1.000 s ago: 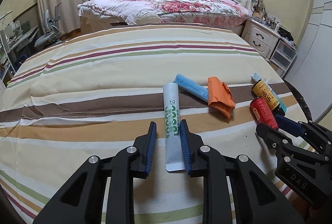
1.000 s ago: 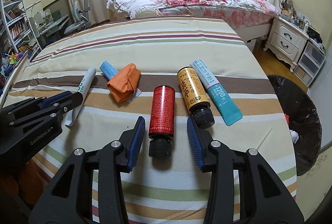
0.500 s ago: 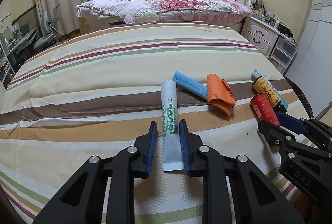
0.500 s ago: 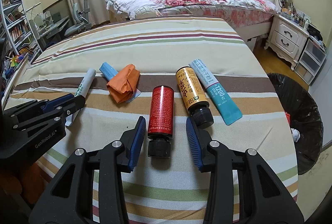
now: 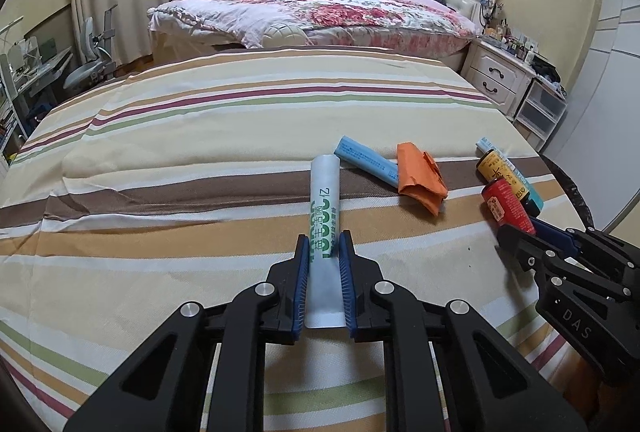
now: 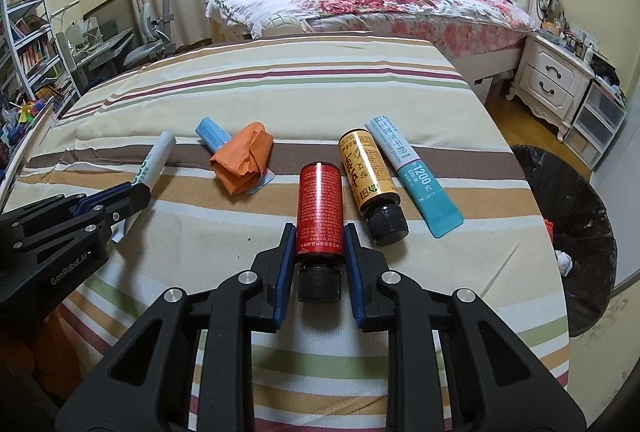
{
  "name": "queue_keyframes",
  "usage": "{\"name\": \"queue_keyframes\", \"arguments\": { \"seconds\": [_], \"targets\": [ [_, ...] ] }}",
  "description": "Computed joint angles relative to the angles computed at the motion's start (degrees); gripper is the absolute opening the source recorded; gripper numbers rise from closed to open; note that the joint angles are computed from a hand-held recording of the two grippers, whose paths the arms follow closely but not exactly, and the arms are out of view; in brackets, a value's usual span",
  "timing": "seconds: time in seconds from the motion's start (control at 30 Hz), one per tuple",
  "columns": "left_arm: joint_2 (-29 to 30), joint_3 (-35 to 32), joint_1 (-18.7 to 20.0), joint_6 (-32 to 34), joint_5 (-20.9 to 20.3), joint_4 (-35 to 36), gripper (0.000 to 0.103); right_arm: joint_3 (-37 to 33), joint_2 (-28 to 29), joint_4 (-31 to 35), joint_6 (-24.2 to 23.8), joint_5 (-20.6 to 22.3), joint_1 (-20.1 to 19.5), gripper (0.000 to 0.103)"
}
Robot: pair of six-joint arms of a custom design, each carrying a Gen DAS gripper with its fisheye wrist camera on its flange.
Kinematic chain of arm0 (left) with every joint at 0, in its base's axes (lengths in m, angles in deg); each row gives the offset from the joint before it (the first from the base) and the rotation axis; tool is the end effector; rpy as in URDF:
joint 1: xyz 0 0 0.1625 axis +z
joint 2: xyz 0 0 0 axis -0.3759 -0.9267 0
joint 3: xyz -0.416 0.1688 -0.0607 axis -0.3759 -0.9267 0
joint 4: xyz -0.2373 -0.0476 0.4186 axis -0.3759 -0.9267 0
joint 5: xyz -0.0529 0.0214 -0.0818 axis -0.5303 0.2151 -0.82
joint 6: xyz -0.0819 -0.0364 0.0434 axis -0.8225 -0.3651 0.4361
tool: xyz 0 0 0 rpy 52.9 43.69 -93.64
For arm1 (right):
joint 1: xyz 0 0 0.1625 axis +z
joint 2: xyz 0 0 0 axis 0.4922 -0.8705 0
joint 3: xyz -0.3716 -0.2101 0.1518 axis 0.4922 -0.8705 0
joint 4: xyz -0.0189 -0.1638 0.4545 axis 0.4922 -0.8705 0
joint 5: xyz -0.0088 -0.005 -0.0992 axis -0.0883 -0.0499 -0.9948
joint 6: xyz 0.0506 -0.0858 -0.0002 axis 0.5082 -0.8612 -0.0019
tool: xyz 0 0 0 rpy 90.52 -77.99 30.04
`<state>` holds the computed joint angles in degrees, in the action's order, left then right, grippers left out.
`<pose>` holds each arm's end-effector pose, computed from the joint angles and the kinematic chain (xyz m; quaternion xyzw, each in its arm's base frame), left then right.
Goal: Collect trash
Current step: 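Grasp the white tube with the left tool while the right tool holds the red can, then carry the can and tube over the black bin and open both tools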
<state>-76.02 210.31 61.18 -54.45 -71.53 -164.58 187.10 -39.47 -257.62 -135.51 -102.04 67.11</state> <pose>-0.1688 -0.4280 0.0710 -0.0888 0.8132 -0.4245 0.3881 0.1705 -0.5102 0.0713 0.4494 -0.8582 0.1623 0.1878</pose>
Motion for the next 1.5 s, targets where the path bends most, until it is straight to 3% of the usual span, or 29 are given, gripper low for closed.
{"name": "queue_keyframes", "arguments": {
  "seconds": [0.3, 0.5, 0.63, 0.87, 1.03, 1.23, 1.5],
  "targets": [
    [-1.5, 0.6, -3.7, -3.1, 2.1, 3.8, 0.016, 1.1, -3.9, -0.6, 0.3, 1.5, -0.5, 0.023],
    [0.4, -0.4, -5.1, 2.4, 4.1, -1.2, 0.016, 0.9, -6.0, -1.7, 0.6, 2.0, -1.2, 0.023],
    [3.4, -2.1, -4.9, 10.7, 4.9, -9.1, 0.016, 0.1, -7.0, -2.8, 0.8, 2.4, -1.8, 0.023],
    [12.8, -7.8, -3.5, 33.5, 4.9, -32.1, 0.016, -2.1, -7.8, -6.0, 0.5, 2.2, -3.4, 0.023],
    [19.5, -13.8, -2.0, 47.8, 3.4, -44.6, 0.016, -4.4, -7.5, -7.3, 0.7, 1.9, -4.9, 0.023],
    [25.5, -21.3, 0.3, 59.5, 0.5, -52.0, 0.016, -6.9, -7.1, -7.7, 1.6, 1.9, -6.6, 0.023],
    [30.7, -29.2, 3.2, 65.1, -3.1, -51.8, 0.016, -11.2, -4.5, -7.7, 2.5, 0.8, -8.0, 0.023]
  ]
}}
